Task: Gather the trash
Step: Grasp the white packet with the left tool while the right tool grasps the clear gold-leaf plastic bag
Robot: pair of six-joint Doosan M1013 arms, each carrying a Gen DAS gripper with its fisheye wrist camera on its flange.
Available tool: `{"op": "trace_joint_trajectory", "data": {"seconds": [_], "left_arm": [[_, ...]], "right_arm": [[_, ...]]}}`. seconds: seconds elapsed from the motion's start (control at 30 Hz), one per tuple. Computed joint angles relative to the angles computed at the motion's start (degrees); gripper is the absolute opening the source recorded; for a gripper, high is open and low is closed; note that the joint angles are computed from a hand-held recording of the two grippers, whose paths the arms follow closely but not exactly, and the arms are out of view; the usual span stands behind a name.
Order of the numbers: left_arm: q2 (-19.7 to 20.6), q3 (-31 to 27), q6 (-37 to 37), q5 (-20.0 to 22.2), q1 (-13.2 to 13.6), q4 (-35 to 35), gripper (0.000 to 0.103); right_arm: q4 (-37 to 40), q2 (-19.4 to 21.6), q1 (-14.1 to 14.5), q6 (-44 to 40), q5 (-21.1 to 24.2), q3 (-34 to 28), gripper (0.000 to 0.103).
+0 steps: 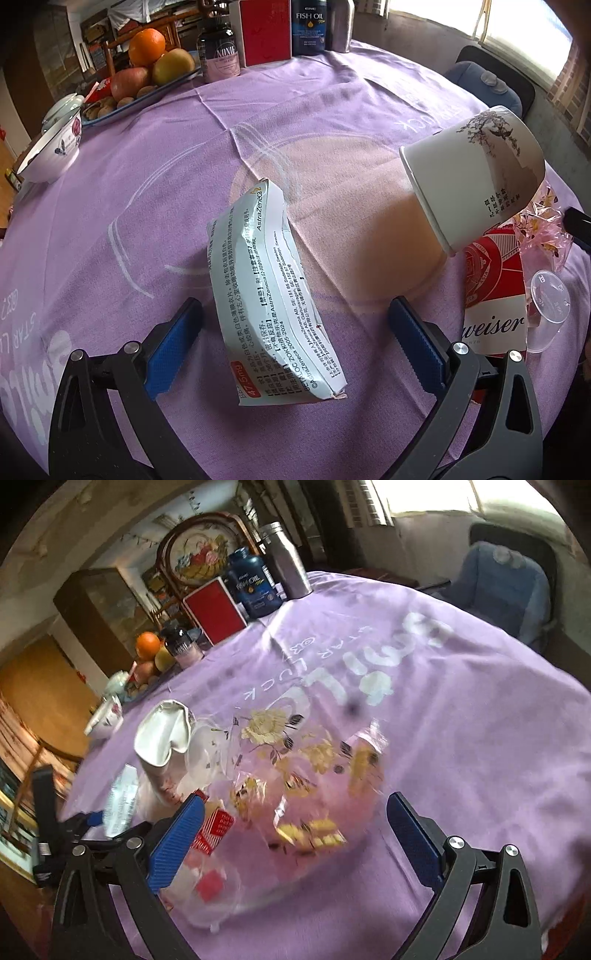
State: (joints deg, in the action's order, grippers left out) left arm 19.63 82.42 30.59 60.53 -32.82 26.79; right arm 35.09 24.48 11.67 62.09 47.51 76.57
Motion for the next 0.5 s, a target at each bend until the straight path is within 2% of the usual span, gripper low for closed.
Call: {"op": "trace_joint_trajectory", "data": {"seconds": [0.07,0.1,0.17,0.2,0.23,0.3,0.37,0.5], "left_arm": [[0.00,0.00,0.00,0.00,0.00,0.00,0.097],[0.01,-0.02,0.00,0.01,0.00,-0.01,0.097],[0.00,-0.01,0.01,0.00,0.01,-0.02,0.097],[0.01,-0.03,0.01,0.02,0.01,-0.01,0.097],[0.01,-0.03,0.01,0.02,0.01,-0.01,0.097],[-0.02,0.02,0.03,-0.02,0.02,-0.02,0.097],[-0.02,0.02,0.01,-0.04,0.02,-0.03,0.097],[-0.36,0.42,-0.58,-0.87,0.14,-0.12,0.097]], "right_arm": [[-4.65,0.79,1.21,0.75,0.04,-1.10,0.097],[-6.03,1.41,1.45,1.73,1.71,-2.09,0.097],[-4.47,1.27,1.10,1.43,1.15,-1.79,0.096],[-4.86,0.96,1.15,0.88,0.08,-1.35,0.083],[-5.70,0.77,1.28,0.51,-0.68,-1.13,0.057],[-2.99,-0.42,0.73,-1.51,-2.57,0.76,0.045],[3.78,-1.68,-0.49,-5.28,-2.84,2.77,0.043],[15.14,-5.75,-2.46,-13.27,-7.34,8.65,0.043]]}}
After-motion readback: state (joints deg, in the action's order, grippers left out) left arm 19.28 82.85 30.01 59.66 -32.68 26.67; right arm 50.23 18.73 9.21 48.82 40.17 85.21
